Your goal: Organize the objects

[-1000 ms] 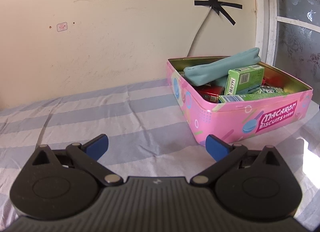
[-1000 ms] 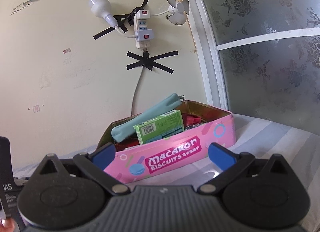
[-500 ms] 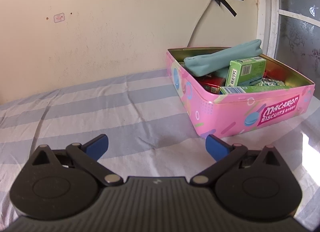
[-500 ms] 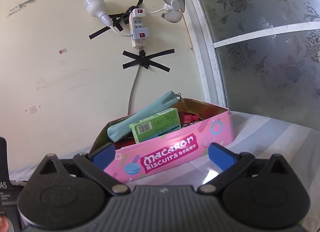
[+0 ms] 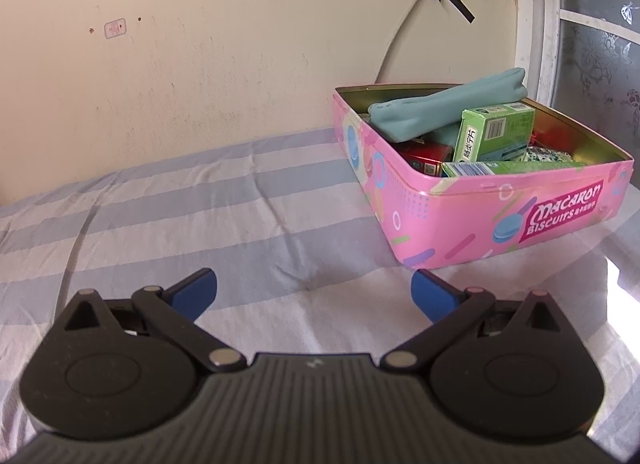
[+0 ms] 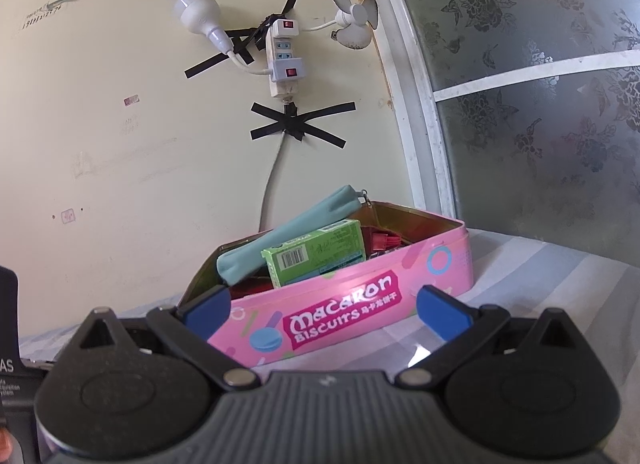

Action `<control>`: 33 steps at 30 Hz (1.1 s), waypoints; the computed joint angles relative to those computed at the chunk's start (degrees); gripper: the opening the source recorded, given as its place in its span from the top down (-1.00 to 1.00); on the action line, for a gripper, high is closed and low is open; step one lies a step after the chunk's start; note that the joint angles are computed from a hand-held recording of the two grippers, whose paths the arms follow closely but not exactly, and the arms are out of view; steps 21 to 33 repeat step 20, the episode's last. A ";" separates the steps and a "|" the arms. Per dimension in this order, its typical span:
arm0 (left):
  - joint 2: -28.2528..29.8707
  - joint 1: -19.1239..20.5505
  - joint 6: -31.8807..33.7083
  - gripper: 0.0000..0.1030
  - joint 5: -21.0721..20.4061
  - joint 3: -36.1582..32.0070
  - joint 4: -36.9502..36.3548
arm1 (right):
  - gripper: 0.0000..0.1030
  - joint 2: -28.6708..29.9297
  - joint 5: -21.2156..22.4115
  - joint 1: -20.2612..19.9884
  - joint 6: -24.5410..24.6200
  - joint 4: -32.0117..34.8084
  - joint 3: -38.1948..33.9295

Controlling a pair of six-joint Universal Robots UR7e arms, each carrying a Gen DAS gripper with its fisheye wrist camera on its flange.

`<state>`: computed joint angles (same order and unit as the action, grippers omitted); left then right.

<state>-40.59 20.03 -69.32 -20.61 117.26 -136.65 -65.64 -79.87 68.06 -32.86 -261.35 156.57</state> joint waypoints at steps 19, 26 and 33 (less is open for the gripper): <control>-0.11 -0.37 0.55 -1.00 0.04 0.43 -1.03 | -1.00 0.64 -0.57 0.28 -0.26 -0.75 0.17; -0.14 -0.39 0.65 -1.00 -0.01 0.44 -1.10 | -1.00 0.64 -0.57 0.28 -0.26 -0.75 0.17; -0.14 -0.39 0.65 -1.00 -0.01 0.44 -1.10 | -1.00 0.64 -0.57 0.28 -0.26 -0.75 0.17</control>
